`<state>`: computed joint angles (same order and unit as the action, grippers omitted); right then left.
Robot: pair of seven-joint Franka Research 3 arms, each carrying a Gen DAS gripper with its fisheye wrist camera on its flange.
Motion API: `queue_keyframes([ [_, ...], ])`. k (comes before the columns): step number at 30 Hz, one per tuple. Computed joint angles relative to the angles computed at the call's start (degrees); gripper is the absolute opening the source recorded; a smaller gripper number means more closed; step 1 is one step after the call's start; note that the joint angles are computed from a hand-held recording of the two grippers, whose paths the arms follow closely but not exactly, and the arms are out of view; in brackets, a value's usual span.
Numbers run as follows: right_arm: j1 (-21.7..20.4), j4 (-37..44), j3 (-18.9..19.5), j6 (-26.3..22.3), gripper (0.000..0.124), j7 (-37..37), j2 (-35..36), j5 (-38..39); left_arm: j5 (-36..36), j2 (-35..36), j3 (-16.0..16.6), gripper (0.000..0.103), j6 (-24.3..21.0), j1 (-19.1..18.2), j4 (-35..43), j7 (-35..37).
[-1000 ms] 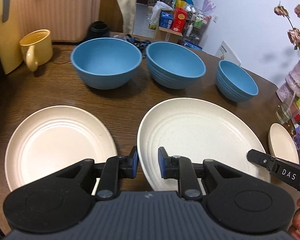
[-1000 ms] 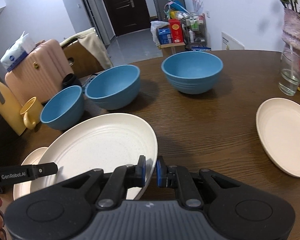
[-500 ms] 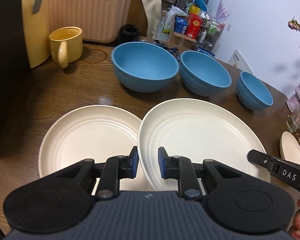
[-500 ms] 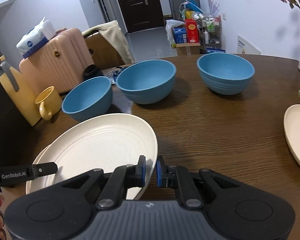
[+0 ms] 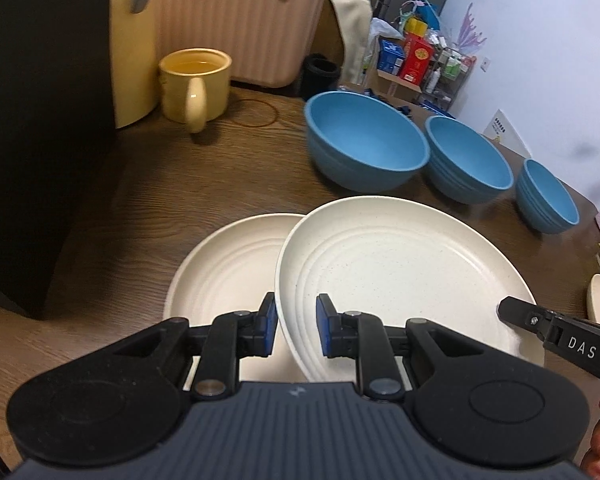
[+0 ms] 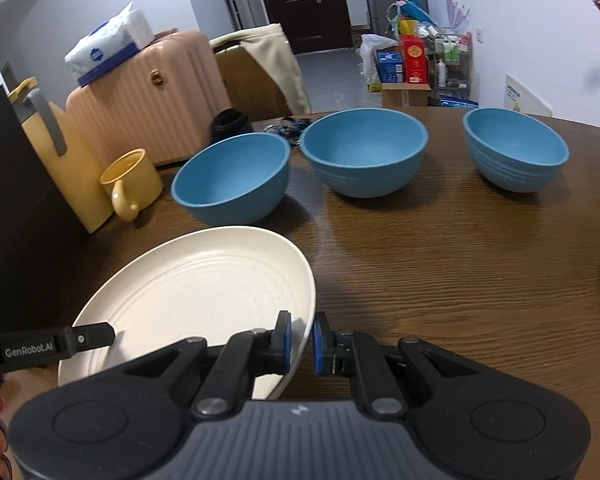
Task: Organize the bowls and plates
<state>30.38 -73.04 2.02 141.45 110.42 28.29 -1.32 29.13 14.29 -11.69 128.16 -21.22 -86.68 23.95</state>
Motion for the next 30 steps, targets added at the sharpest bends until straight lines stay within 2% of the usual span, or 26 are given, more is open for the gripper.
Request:
queue_keyframes([
  [10, 3.68, 4.41, -0.34, -0.56, 0.011, 2.41, 4.60, -1.55, -1.61, -5.34, 0.16, 0.021, 3.61, 3.60, -9.64, 0.24],
  [17, 5.94, 8.48, -1.78, -2.14, 0.011, 4.60, 7.74, -4.26, -0.48, -5.68, -0.04, 0.021, 4.96, 4.38, -11.67, 1.20],
  [23, 7.15, 8.83, -2.68, -2.11, 0.012, 5.72, 8.23, -6.64, 0.04, -5.47, 0.09, 0.020, 5.69, 4.83, -12.00, 2.63],
  [30, 8.66, 10.63, -4.05, -2.58, 0.013, 8.33, 9.75, -9.53, 0.34, -4.40, 0.19, 0.020, 4.94, 4.93, -10.68, 5.43],
])
